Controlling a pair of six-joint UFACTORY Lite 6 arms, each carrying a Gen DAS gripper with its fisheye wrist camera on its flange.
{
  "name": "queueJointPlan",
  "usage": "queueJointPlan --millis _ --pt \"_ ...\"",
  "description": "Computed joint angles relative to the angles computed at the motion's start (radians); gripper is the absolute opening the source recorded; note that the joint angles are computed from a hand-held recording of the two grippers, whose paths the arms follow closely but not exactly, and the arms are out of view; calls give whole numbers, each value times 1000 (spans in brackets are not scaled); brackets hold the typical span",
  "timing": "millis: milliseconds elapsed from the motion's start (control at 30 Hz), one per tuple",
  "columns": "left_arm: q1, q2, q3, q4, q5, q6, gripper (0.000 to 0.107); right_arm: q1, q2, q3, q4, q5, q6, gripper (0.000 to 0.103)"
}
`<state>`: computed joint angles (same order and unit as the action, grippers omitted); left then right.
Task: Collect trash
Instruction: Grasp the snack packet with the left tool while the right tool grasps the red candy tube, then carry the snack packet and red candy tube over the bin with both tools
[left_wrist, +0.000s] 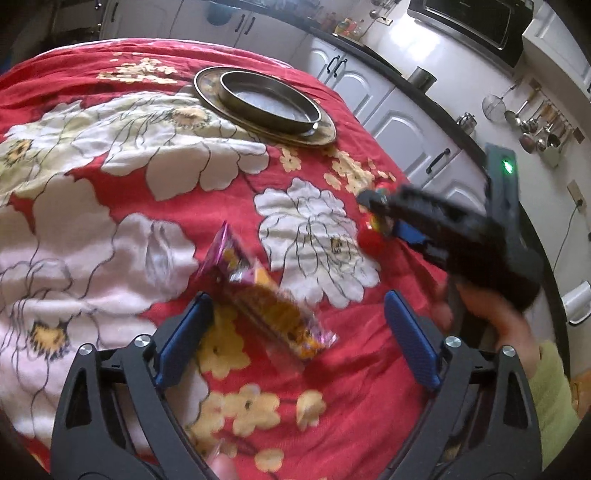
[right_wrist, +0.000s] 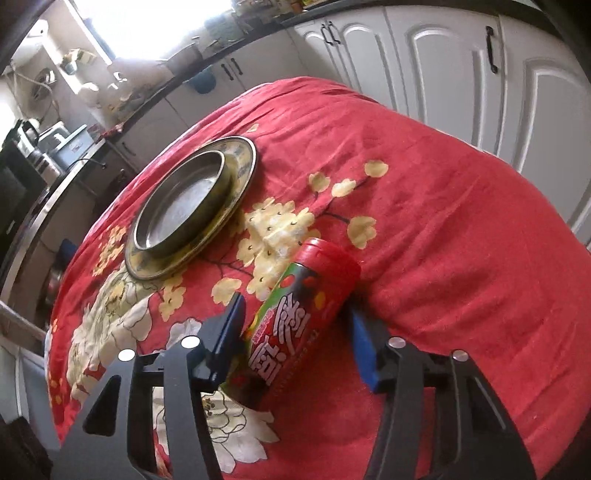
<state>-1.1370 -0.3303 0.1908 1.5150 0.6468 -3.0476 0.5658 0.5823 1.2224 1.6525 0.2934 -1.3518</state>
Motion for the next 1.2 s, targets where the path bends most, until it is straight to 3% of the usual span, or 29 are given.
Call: queueJointPlan --millis 100,267,567,867,1200 --pt "62 38 20 53 -27 2 68 -14 -40 -69 84 34 -152 44" --pt "111 120 61 84 -49 38 17 -36 -167 -249 156 71 -349 36" --pt "65 178 140 99 -28 113 14 -114 -446 -597 275 110 -635 33" --pt "-49 292 355 3 57 316 14 -364 -770 -799 -42 260 -441 33" --pt "-97 467 616 3 57 462 14 -779 -993 -880 -350 470 -321 33"
